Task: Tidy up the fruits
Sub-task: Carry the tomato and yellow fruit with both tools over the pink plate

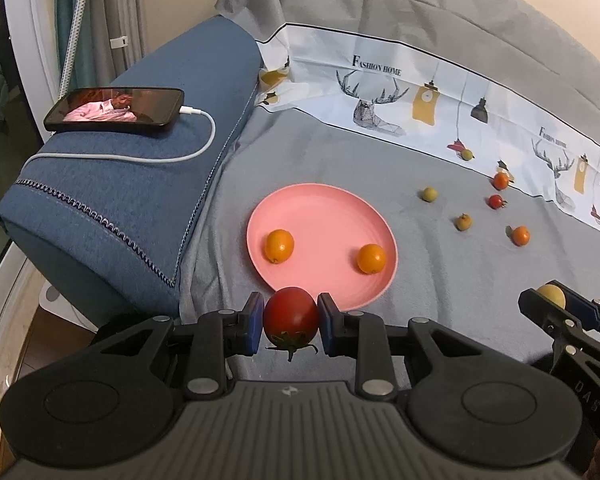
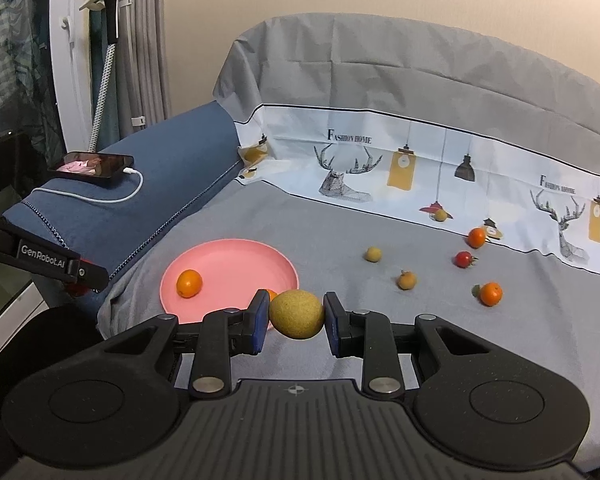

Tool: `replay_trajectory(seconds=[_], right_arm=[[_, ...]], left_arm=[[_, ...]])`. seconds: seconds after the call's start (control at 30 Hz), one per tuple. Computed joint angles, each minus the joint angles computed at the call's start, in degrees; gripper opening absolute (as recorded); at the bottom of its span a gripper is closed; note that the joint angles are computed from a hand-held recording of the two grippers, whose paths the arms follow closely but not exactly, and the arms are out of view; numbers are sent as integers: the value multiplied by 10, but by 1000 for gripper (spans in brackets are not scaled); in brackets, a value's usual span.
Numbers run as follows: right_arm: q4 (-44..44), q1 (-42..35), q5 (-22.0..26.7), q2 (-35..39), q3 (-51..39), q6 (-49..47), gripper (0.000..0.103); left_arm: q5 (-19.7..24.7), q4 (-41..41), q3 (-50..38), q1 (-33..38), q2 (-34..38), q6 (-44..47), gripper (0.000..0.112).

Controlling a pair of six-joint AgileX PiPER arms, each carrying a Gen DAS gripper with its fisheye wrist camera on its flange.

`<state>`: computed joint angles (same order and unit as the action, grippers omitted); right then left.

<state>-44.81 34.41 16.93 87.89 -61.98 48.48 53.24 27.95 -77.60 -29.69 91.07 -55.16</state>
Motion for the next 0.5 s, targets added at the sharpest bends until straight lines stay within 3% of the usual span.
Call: replay_trajectory(seconds=[0.3, 0.5], right_arm=[[122, -6, -15, 89, -84, -134, 30], [255, -12, -8, 173, -163, -273, 30]], left_arm=[[-13, -40, -59, 54, 68, 60, 32], [-9, -74, -127, 83, 149, 107, 32]])
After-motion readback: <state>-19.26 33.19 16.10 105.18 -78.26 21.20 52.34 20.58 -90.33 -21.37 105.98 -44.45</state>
